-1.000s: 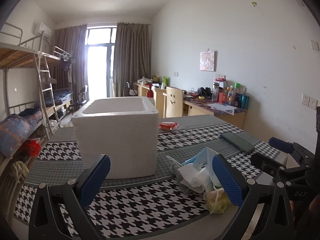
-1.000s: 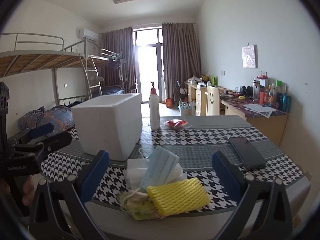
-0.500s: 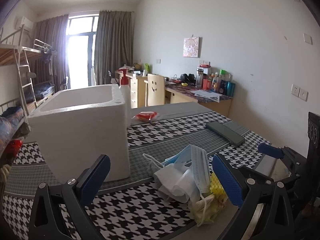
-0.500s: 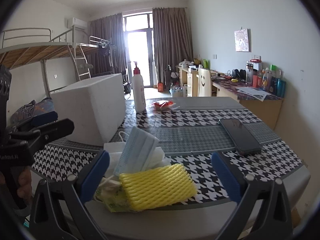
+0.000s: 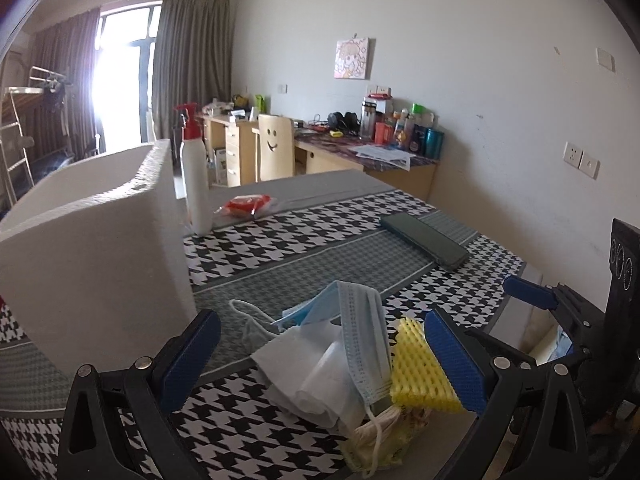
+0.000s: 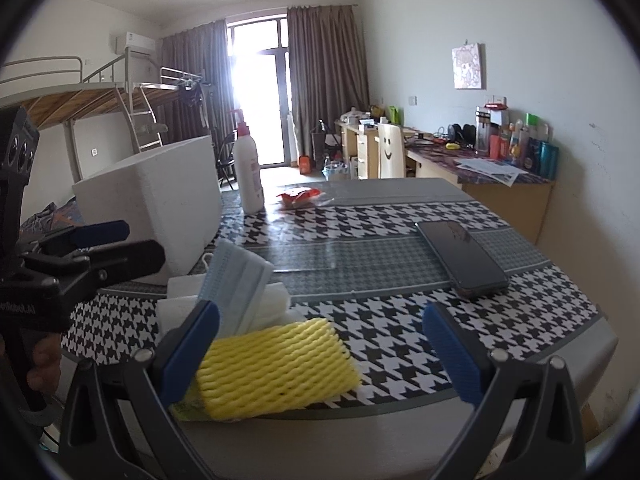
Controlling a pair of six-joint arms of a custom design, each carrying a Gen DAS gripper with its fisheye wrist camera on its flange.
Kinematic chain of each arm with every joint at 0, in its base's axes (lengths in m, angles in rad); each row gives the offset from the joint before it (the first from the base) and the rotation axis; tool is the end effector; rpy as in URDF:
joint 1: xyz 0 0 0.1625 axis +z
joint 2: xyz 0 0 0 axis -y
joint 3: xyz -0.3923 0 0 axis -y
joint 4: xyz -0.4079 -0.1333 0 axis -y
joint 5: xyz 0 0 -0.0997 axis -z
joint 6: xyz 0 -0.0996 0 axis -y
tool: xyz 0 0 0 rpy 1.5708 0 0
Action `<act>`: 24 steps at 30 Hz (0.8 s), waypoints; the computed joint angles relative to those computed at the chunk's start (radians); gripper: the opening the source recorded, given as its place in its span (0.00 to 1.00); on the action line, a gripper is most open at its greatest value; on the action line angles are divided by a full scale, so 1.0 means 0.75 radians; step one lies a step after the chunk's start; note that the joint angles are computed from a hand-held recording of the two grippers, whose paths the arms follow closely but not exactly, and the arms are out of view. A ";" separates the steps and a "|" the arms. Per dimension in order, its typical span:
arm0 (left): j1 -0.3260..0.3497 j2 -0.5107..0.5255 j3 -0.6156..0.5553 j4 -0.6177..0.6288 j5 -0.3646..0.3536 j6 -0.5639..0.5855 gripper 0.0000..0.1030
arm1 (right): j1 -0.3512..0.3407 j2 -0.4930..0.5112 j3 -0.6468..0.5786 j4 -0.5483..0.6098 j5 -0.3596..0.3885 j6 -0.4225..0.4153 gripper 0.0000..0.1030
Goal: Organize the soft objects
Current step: 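Move the left tool toward the blue mask while the right tool approaches the yellow foam net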
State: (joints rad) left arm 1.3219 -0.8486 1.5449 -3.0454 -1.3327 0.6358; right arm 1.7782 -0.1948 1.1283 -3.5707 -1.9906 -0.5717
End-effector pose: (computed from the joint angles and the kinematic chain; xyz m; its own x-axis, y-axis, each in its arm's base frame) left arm -0.0232 -0.7279 0.1963 -0.6865 0.4733 -0.5520 0.7246 0.5084 -0.4652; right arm 0.2463 -0.7201 -0.0461 -0.7594 -0.1204 0.6393 -0.6069 0.4849 -0.6297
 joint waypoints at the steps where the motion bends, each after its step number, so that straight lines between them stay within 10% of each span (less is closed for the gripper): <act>1: 0.002 0.007 -0.012 0.021 -0.004 -0.007 0.98 | -0.005 -0.006 0.006 0.006 0.005 0.010 1.00; 24: 0.010 0.114 -0.210 0.431 -0.028 -0.159 0.37 | -0.048 -0.041 0.068 0.139 0.092 0.019 1.00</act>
State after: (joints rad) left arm 1.3291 -0.7632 1.3877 -2.7224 -1.3535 0.5168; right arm 1.7423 -0.2258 1.1795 -3.4665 -1.9215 -0.5576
